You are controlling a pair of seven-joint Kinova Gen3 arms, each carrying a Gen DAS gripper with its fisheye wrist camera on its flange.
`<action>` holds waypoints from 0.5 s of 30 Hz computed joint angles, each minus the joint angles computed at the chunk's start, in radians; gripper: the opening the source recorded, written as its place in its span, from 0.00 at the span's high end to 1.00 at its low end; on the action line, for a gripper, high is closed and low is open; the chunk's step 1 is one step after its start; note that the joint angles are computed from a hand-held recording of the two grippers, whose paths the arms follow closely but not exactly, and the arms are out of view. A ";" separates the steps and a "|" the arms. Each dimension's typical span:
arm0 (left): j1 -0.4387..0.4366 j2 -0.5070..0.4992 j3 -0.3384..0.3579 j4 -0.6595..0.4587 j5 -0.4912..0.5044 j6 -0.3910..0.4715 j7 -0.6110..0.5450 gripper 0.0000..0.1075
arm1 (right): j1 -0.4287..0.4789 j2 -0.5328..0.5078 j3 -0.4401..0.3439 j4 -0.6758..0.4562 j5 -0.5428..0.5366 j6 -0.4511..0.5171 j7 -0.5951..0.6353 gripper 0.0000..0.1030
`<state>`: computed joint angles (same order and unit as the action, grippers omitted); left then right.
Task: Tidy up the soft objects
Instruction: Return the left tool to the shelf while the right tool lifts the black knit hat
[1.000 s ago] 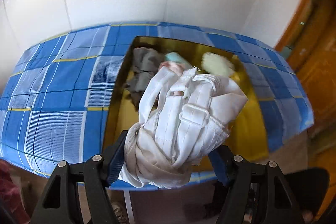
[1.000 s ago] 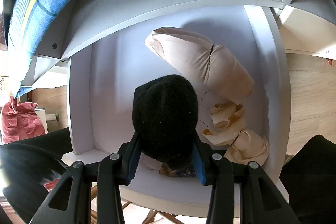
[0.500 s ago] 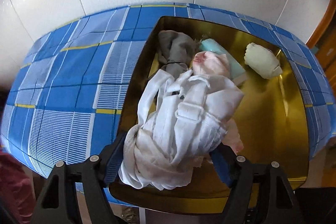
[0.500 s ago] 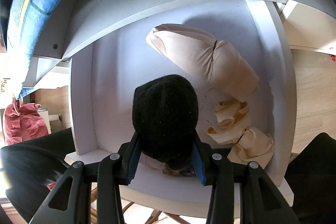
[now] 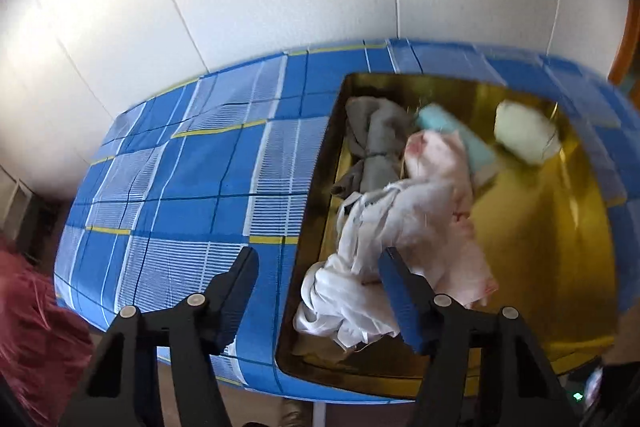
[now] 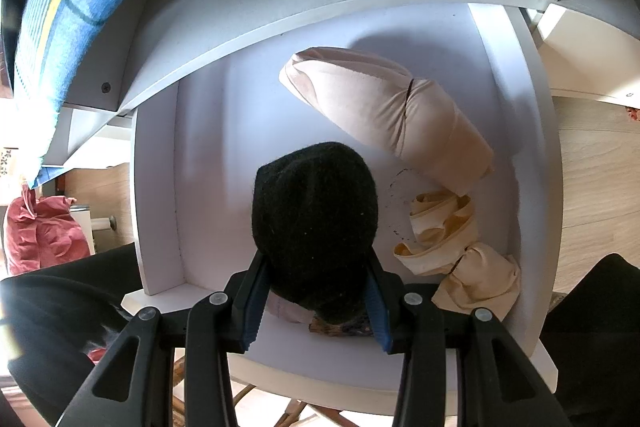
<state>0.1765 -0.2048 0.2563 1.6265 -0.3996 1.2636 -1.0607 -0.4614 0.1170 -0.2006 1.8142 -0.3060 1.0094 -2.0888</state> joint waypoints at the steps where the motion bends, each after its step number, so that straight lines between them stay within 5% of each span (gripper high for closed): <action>1: 0.000 0.020 0.009 -0.006 -0.009 0.013 0.000 0.41 | 0.000 0.001 0.000 -0.001 0.001 0.000 -0.001 0.58; 8: 0.037 0.063 -0.011 0.003 -0.018 0.004 0.029 0.40 | 0.002 -0.009 0.002 0.003 0.000 -0.003 -0.001 0.58; 13: 0.018 -0.053 -0.045 0.089 0.067 -0.094 0.060 0.21 | 0.019 -0.034 0.011 0.014 -0.008 -0.004 -0.007 0.58; 15: 0.003 -0.102 -0.048 0.130 0.109 -0.136 0.060 0.21 | 0.025 -0.043 0.013 0.016 -0.009 -0.002 -0.007 0.58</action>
